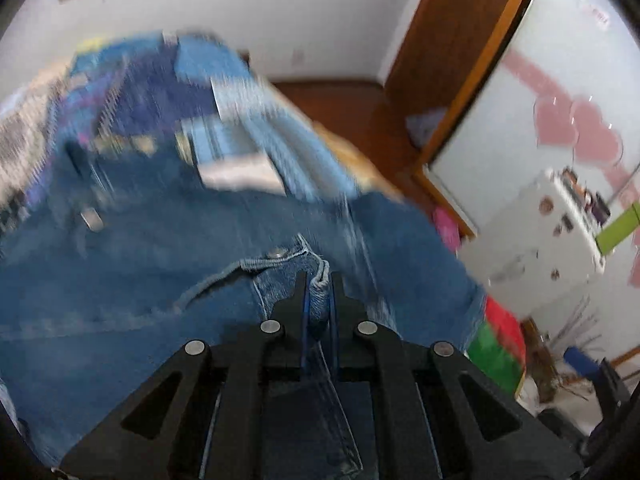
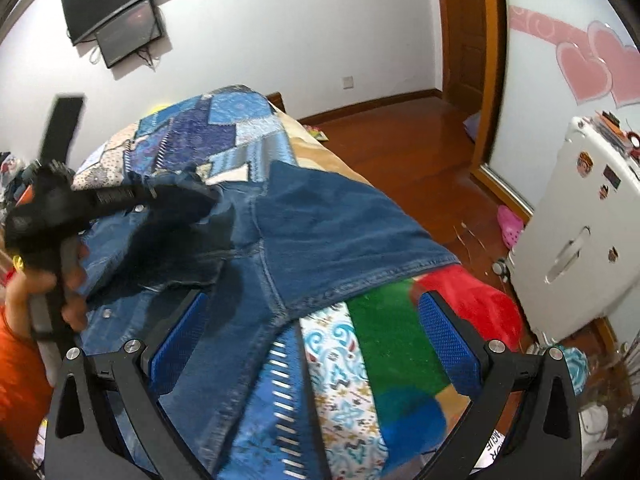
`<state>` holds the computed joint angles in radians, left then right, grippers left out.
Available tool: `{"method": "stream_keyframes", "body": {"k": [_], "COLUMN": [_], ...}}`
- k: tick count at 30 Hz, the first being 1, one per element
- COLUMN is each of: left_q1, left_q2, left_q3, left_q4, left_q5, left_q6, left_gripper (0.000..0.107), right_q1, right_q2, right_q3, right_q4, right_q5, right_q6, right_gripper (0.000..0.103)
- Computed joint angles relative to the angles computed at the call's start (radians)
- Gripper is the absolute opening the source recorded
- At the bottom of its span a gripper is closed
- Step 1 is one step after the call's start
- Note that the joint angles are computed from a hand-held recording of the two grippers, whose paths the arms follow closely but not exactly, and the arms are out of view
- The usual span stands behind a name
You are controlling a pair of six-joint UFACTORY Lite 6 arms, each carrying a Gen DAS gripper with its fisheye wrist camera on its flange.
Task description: Fold large clothes
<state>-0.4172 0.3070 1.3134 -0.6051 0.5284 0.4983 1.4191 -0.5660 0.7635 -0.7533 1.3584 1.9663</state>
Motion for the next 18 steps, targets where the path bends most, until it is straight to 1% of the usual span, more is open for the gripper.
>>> {"method": "stream_keyframes", "body": {"k": [1, 3, 5, 6, 7, 8, 9, 10, 12, 13, 15, 17, 18], "left_q1": [-0.001, -0.025, -0.053, -0.069, -0.081, -0.084, -0.081, -0.065, -0.025, 0.010, 0.092, 0.157, 0.196], "left_q2": [0.009, 0.007, -0.023, -0.052, -0.096, -0.123, -0.169, -0.236, -0.308, -0.340, -0.411, -0.462, -0.504], "left_q3": [-0.010, -0.045, -0.082, -0.110, -0.148, -0.173, -0.209, -0.259, -0.303, -0.316, -0.351, -0.384, -0.417], "left_q4": [-0.015, 0.013, 0.062, 0.090, 0.133, 0.161, 0.199, 0.233, 0.237, 0.230, 0.245, 0.303, 0.327], "left_q5": [0.012, 0.028, 0.037, 0.032, 0.019, 0.004, -0.017, -0.043, -0.045, -0.028, -0.007, -0.024, -0.032], "left_q6": [0.016, 0.003, -0.012, -0.031, -0.054, -0.073, -0.100, -0.120, -0.110, -0.091, -0.076, -0.083, -0.074], "left_gripper": [0.007, 0.008, 0.017, 0.028, 0.042, 0.050, 0.065, 0.070, 0.070, 0.071, 0.074, 0.078, 0.082], "right_q1": [-0.004, -0.019, -0.041, -0.044, -0.055, -0.065, -0.065, -0.081, -0.110, -0.129, -0.193, -0.321, -0.394], "right_q2": [-0.009, -0.032, -0.044, -0.052, -0.063, -0.077, -0.084, -0.100, -0.132, -0.150, -0.200, -0.280, -0.316], "right_q3": [-0.012, -0.039, -0.057, -0.065, -0.077, -0.088, -0.094, -0.104, -0.121, -0.130, -0.156, -0.196, -0.218], "right_q4": [0.007, 0.025, 0.038, 0.043, 0.047, 0.049, 0.050, 0.050, 0.050, 0.052, 0.063, 0.112, 0.146], "right_q5": [-0.004, -0.017, -0.039, -0.043, -0.053, -0.063, -0.064, -0.072, -0.087, -0.103, -0.155, -0.239, -0.288], "right_q6": [0.001, -0.007, -0.021, -0.023, -0.028, -0.034, -0.032, -0.042, -0.067, -0.082, -0.133, -0.243, -0.307], "right_gripper": [0.103, 0.103, 0.103, 0.103, 0.103, 0.103, 0.103, 0.103, 0.103, 0.103, 0.103, 0.103, 0.103]}}
